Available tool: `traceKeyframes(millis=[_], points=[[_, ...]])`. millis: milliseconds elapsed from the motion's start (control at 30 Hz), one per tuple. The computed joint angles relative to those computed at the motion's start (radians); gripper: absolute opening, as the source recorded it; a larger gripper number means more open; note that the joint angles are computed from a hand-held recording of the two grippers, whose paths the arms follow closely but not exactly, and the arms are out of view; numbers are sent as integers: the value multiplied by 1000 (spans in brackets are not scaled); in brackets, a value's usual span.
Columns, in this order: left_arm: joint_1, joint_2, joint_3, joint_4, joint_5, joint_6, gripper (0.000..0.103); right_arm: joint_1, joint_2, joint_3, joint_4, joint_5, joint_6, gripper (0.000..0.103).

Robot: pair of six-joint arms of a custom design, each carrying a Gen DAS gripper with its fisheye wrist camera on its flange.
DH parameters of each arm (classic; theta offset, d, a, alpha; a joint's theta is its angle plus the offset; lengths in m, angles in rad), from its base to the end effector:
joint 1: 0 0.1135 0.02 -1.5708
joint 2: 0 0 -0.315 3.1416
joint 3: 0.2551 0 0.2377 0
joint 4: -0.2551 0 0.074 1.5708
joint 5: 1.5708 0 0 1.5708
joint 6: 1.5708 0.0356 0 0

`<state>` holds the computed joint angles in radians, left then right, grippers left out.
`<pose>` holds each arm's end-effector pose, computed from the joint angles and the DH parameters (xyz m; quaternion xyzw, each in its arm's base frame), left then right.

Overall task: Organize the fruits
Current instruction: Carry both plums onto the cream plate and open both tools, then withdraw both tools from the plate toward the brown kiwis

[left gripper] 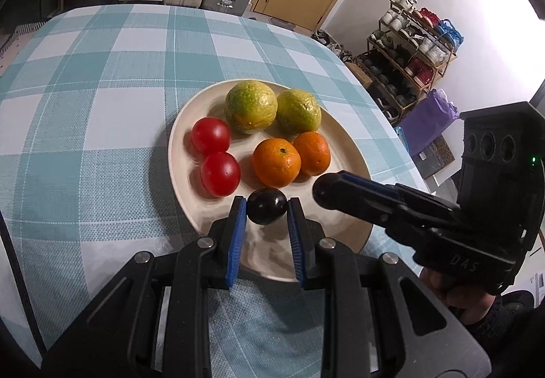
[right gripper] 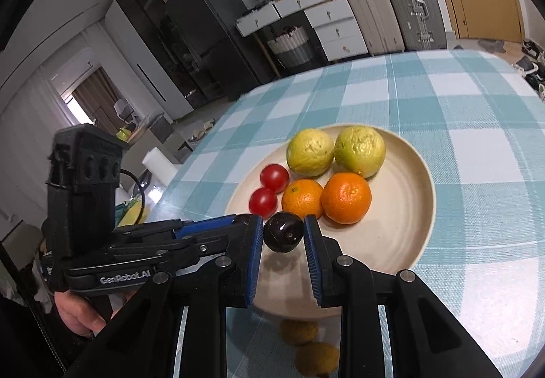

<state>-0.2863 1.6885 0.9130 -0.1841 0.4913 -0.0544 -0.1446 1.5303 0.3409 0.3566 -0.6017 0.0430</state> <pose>0.3058 -0.1075 0.2218 0.1797 0.9104 -0.2780 0.2483 0.2187 -0.0115 0.1606 -0.0230 0.8969 0.2585 0.3581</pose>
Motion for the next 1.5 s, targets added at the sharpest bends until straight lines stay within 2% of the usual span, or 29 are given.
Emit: traceKeyframes(millis=[333, 433, 500, 633, 833, 967, 1100, 1267, 1500], points=[[10, 21, 20, 17, 13, -11, 21, 64, 51, 34, 15, 55, 3, 26], [17, 17, 25, 11, 17, -14, 22, 76, 39, 27, 25, 66, 2, 34], [21, 9, 24, 9, 18, -15, 22, 66, 23, 11, 51, 59, 11, 46], [21, -13, 13, 0, 11, -16, 22, 31, -17, -8, 66, 37, 19, 49], [11, -53, -11, -17, -12, -25, 25, -32, -64, -19, 25, 20, 19, 53], [-8, -93, -41, -15, -36, -27, 28, -85, -113, -43, 12, 0, 15, 67], [-35, -143, -72, -19, -69, -31, 29, -124, -175, -59, -20, -13, 5, 69], [-56, -208, -112, -21, -97, -45, 43, -154, -264, -78, -71, -26, -10, 74], [-80, -291, -153, -30, -155, -59, 56, -173, -402, -103, -151, -37, -22, 82]])
